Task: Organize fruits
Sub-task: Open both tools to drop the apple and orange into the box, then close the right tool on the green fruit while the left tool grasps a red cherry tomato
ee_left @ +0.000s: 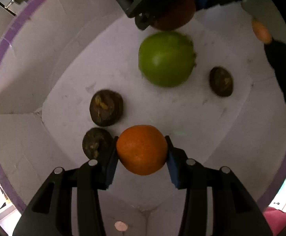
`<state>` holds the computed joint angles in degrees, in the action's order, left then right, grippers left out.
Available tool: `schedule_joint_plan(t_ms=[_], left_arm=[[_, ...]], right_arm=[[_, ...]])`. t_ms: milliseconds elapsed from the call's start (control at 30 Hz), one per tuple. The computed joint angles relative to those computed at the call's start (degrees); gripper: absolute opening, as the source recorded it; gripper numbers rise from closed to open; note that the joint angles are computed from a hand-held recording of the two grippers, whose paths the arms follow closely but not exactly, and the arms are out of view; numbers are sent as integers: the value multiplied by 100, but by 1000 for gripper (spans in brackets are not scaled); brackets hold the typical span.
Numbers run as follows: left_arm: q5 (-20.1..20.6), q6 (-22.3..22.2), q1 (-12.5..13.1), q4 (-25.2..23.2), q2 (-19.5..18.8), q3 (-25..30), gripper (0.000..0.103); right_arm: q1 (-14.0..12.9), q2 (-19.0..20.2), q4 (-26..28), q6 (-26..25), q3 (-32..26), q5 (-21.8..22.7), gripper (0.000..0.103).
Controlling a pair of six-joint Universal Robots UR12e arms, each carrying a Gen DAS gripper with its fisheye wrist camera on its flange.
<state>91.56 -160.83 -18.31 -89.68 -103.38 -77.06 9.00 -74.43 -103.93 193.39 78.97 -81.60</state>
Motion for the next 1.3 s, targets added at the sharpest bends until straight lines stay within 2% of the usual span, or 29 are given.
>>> schedule_joint_plan(t_ms=[367, 433, 533, 700, 800, 867, 900, 967, 1067, 1100, 1167, 1200, 1300], left_arm=[[169, -135, -38, -166, -32, 96, 47], [101, -122, -7, -58, 16, 21, 55], [-54, -115, 32, 73, 73, 5, 62], [-226, 7, 67, 594, 338, -206, 69], [-432, 131, 111, 977, 613, -402, 74], [-556, 246, 134, 1272, 816, -560, 78], [-580, 308, 139, 1445, 935, -652, 83], [-710, 429, 178, 1757, 1138, -794, 84], [-865, 548, 184, 2070, 1343, -991, 88], [-943, 472, 102, 2268, 1370, -1057, 88], [-1154, 294, 31, 2658, 1528, -1250, 96], [-1256, 195, 13, 2881, 1595, -1358, 101], [-1805, -122, -56, 3566, 1675, -1544, 101]], right_arm=[[47, 56, -1, -31, -4, -102, 62], [66, 43, 27, 40, 2, -161, 62], [88, -89, -203, 166, 119, -239, 70], [141, -541, -936, 463, 383, -558, 73], [228, -963, -1447, 795, 669, -934, 77], [305, -1382, -1783, 1082, 995, -1276, 79], [342, -1575, -1899, 1194, 1155, -1423, 80], [422, -1935, -2055, 1414, 1405, -1830, 82], [744, -2339, -2049, 1857, 1670, -2660, 86], [920, -2482, -2007, 2061, 1813, -2923, 87], [1094, -2749, -1833, 2369, 2064, -3409, 87], [1121, -2808, -1751, 2474, 2123, -3548, 87], [1132, -3119, -1379, 2961, 2462, -3891, 88]])
